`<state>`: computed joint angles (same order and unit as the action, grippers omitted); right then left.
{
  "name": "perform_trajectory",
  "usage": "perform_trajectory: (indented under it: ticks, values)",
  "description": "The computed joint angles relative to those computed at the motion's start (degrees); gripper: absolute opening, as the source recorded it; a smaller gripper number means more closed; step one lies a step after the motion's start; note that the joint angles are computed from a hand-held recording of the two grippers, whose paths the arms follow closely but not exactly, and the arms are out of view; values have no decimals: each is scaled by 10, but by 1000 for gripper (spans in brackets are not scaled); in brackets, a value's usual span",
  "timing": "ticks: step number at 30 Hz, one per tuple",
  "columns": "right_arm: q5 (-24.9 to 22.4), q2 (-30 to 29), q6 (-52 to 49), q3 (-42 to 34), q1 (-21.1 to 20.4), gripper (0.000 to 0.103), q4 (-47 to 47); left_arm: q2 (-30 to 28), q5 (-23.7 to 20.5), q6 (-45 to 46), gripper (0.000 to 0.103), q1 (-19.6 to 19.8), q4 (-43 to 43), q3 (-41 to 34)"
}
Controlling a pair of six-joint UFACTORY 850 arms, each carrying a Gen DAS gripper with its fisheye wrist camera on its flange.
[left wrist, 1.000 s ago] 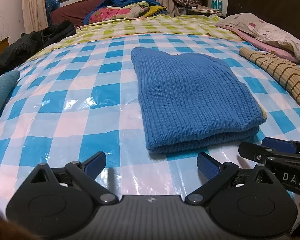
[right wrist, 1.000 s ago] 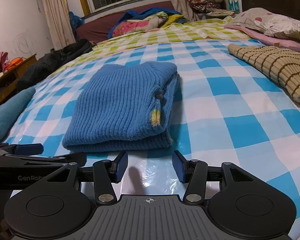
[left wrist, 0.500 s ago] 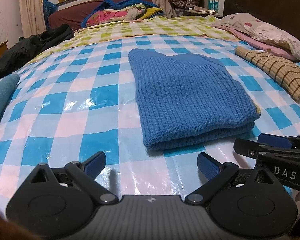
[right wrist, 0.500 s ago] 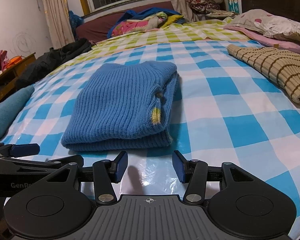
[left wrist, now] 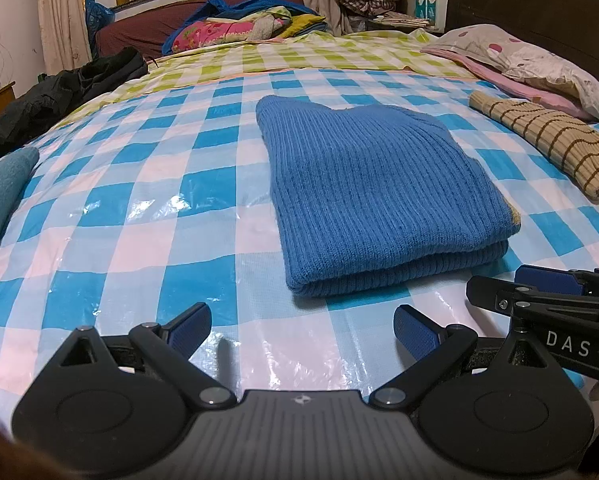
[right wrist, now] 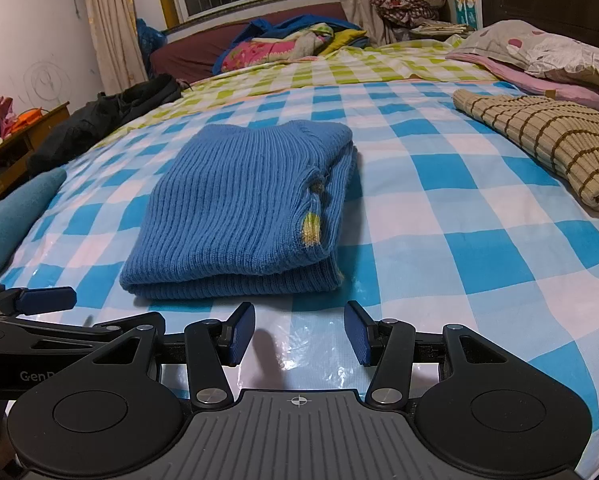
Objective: Fold small clothes
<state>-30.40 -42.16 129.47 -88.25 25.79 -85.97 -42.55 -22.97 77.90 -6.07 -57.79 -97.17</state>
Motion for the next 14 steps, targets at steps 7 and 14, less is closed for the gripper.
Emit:
perform_trajectory:
  ticks: [7, 14]
  values:
    - [0, 0, -4, 0, 0, 49, 4, 0, 2, 2, 103, 0, 1, 0]
    - [1, -1, -6, 0, 0, 49, 7, 0, 2, 1, 103, 0, 1, 1]
